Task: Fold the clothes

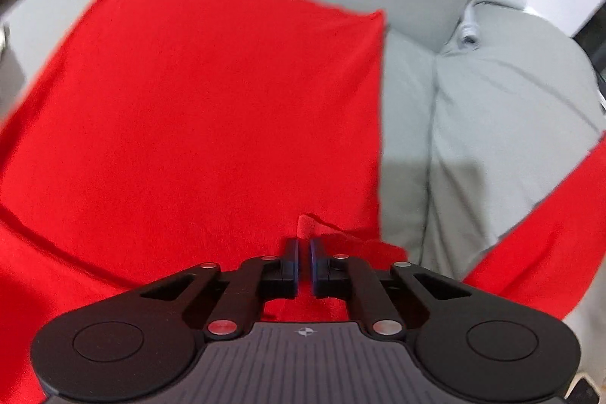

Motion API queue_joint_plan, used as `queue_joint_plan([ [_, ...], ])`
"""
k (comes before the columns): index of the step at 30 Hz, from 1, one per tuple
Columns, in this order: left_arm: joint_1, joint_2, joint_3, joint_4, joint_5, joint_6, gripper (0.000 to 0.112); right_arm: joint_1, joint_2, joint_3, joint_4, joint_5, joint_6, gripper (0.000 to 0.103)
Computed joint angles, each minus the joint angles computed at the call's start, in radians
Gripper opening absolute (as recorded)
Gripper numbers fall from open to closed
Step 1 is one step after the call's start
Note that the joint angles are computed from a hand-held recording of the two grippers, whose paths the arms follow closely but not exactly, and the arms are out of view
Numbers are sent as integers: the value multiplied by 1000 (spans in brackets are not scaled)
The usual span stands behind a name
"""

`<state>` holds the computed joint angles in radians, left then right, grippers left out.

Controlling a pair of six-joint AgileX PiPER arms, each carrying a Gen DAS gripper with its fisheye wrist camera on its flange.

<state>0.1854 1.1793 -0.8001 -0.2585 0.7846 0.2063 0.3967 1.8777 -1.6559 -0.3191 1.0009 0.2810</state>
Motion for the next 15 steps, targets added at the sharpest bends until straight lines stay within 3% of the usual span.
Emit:
queue_joint_plan([
  [5,-15,-6,8,20,-12,-22,28,-62,-229,189,82,-167,8,4],
  [8,-11,-6,11,15,-16,-18,28,-214,-397,332,253,-261,-47,4],
  [15,-38,-8,13,54,-26,-59,28,-486,-481,469,475,-230,-170,4],
])
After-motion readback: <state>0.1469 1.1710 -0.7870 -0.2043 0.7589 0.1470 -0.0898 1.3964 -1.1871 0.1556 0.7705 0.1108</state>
